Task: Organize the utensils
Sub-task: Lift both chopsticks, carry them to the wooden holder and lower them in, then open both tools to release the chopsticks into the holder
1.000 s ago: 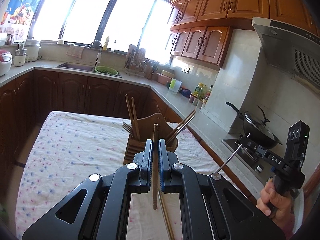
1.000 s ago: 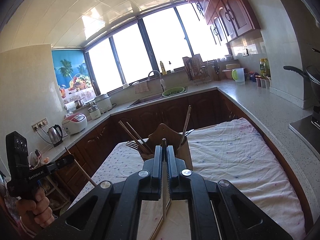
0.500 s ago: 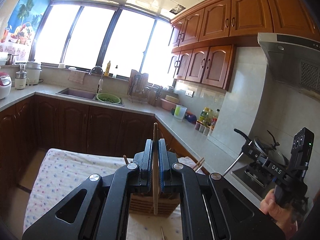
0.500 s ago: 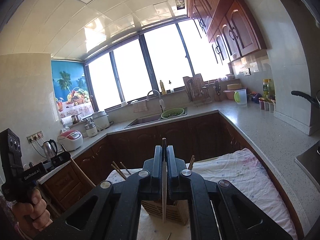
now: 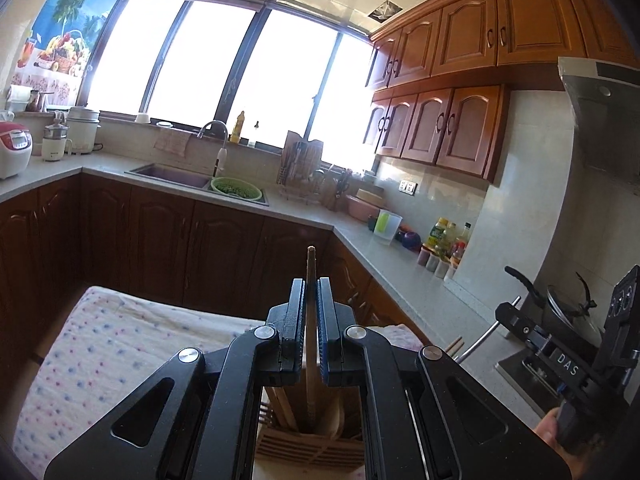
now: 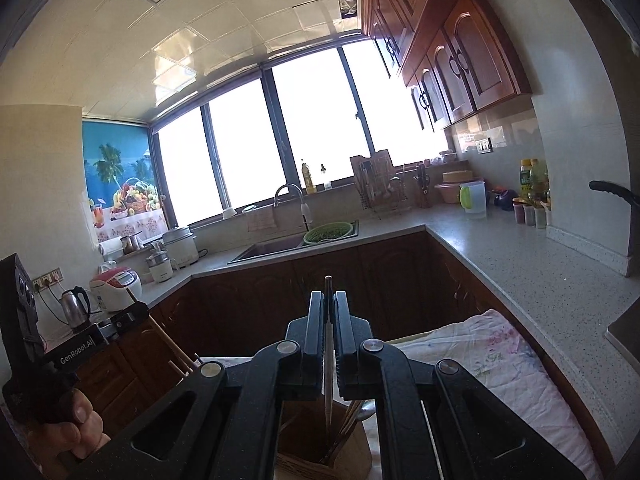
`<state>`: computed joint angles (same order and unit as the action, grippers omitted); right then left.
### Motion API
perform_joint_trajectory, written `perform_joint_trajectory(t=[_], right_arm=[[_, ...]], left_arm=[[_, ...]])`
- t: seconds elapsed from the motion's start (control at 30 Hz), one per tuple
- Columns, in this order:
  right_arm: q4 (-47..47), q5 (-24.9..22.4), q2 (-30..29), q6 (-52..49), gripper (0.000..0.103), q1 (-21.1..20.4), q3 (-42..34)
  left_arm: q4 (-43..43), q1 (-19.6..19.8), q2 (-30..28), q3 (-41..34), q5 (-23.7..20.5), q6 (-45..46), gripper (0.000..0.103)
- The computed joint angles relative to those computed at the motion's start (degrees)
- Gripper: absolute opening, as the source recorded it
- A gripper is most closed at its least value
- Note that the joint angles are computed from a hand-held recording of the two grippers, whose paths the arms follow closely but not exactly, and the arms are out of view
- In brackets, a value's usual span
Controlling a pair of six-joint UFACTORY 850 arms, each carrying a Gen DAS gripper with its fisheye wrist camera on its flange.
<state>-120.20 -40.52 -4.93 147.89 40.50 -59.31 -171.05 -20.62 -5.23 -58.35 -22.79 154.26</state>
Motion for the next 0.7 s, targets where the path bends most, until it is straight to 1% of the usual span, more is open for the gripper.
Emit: perform_joint_trajectory(t=[0.13,0.3,0.5,0.57,0.7], right_arm=[[-0.57,0.96,-1.49,1.59,0.005,-0.48,0.69],[-1.05,3.77,-2.61,4.08,0.005,-1.44,1.47],[0.90,6.95,-4.41,2.87,0.006,-1.82,0.80],[1.38,5.78,-4.56,2.90,0.006,-1.52,1.08],[1.29,6.60,-4.12,4.17,0.006,-1.97,1.42]], left_arm=[[-1.08,-0.81,-1.09,1.19,0.66,1.54,0.004],[0.47,-0.88,-2.27,2.09,1.89,-0.22,0.004],[0.42,-0.71,-2.07,2.98,1.84,0.06,0.005],[0.97,-0.62,-1.95,3.15,1.82,-0.28,0.005],[1.58,-0.58,-1.98,2.89,2.29,-0.86,0.005]])
